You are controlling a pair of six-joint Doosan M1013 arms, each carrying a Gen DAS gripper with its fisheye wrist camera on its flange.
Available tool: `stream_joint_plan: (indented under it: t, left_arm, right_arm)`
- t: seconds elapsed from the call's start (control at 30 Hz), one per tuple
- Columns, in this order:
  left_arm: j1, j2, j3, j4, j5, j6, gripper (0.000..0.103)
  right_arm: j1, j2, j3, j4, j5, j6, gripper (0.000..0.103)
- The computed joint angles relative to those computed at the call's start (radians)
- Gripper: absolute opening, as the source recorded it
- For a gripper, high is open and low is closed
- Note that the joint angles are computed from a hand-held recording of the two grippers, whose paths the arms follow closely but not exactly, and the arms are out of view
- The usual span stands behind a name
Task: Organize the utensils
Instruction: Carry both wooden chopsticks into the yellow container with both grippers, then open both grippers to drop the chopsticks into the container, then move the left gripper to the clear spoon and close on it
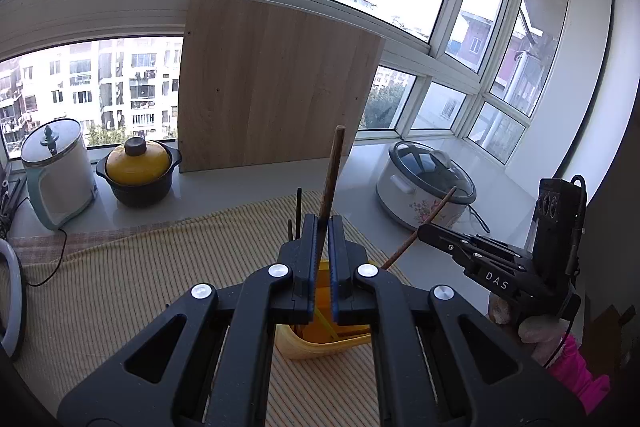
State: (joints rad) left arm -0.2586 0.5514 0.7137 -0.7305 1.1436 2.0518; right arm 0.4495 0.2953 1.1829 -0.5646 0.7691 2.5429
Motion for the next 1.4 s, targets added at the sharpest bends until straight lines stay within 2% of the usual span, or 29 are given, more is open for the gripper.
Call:
stream_joint_plan:
  t: [0.57,0.63,0.7,0.93,1.03,1.17,1.33,1.4]
  left_arm:
    - [-0.006,0.032,0.014,0.05,0.08,-0.05,0.003]
    - [-0.005,0.028,0.02,0.047,0.079,-0.042,0.003]
    - [-0.003,0.024,0.026,0.045,0.08,-0.035,0.003]
    - [0.018,-0.004,0.07,0.041,0.048,0.002,0.003]
    - [0.034,-0.012,0.087,0.053,0.033,0.005,0.003]
    - [0.055,-0.014,0.106,0.1,0.008,-0.018,0.003]
    - [0.081,0.002,0.108,0.145,0.019,-0.075,0.003]
    - [0.086,0.006,0.114,0.166,0.025,-0.086,0.003]
  right_arm:
    - [0.002,0.026,-0.015,0.055,0.049,-0.045,0.004]
    - [0.001,0.026,-0.016,0.053,0.05,-0.043,0.007]
    - [0.003,0.024,-0.015,0.038,0.052,-0.025,0.021]
    - [0.013,0.012,-0.005,-0.011,0.046,0.028,0.022]
    - [0.022,0.009,-0.006,-0.028,0.048,0.028,0.026]
    - [0.038,0.01,-0.014,-0.024,0.036,-0.003,0.031]
    - [0.062,0.022,-0.039,0.012,0.022,-0.07,0.032]
    - [0.072,0.028,-0.048,0.037,0.014,-0.108,0.038]
